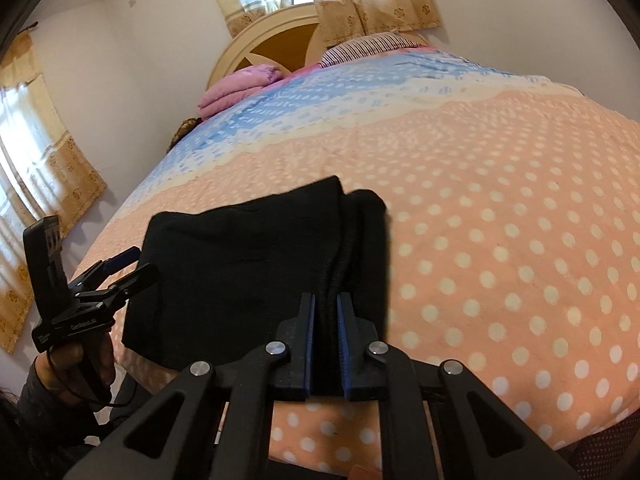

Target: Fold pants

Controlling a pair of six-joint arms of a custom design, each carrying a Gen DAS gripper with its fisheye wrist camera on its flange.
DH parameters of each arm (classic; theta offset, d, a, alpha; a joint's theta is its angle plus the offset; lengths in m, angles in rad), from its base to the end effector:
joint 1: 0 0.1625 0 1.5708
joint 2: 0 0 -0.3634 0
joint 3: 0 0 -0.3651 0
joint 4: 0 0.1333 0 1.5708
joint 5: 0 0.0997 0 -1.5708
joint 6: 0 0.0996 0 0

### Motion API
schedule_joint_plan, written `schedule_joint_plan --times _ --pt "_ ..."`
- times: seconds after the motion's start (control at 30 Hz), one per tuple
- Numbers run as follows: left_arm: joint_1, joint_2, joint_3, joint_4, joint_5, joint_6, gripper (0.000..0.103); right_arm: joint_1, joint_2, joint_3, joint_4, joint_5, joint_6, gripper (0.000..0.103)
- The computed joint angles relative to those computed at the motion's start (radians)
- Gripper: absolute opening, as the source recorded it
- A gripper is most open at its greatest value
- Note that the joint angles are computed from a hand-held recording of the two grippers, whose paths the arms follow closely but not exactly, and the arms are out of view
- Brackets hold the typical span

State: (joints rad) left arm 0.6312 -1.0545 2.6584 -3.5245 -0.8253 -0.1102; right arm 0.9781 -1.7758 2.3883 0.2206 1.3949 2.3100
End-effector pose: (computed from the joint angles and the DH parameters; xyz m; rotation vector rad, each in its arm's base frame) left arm -0.1124 -0.3310 0.0791 0.8575 2.3806 -0.8807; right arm 0.0038 -0.2641 0.1688 0.4033 -2.6066 0.9232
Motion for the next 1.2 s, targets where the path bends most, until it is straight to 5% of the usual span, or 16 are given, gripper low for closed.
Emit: schedule_joint_plan --times 0.17,0.37,0.57,0.67,0.73,0.83,0.97,1.1,1.2 --pt "0.032 0.048 -0.027 0.049 0.013 -0.002 0.103 0.004 0.062 -0.042 0.017 0.026 0.017 0.01" --pt "0.039 0.042 -0.014 0.025 0.0 -0.007 0.103 0.092 -0.017 -0.017 -0.013 -0.003 0.024 0.03" --pt "0.031 0.048 -0.007 0.016 0.003 -0.012 0.103 0.22 0.164 -0.137 -0.008 -0.017 0.074 0.037" --pt "0.03 0.057 -0.008 0.006 0.003 -0.011 0.103 0.246 0.259 -0.213 -0.027 0.083 0.165 0.037" --pt "0.036 0.065 -0.009 -0.011 -0.001 0.003 0.103 0.217 0.288 -0.24 -0.027 0.105 0.204 0.037" --pt "0.041 0.067 -0.008 -0.01 -0.002 0.003 0.103 0.158 0.277 -0.231 -0.002 0.025 0.181 0.037" --pt "0.025 0.014 -0.003 0.033 -0.002 -0.013 0.103 0.166 0.197 -0.175 -0.006 0.014 0.168 0.038" --pt "0.032 -0.024 -0.029 0.115 0.036 -0.032 0.103 0.101 0.065 -0.064 0.034 -0.066 0.048 0.052" --pt "0.061 -0.038 -0.047 0.158 0.026 -0.05 0.103 0.057 0.032 -0.004 0.074 -0.087 -0.053 0.054"
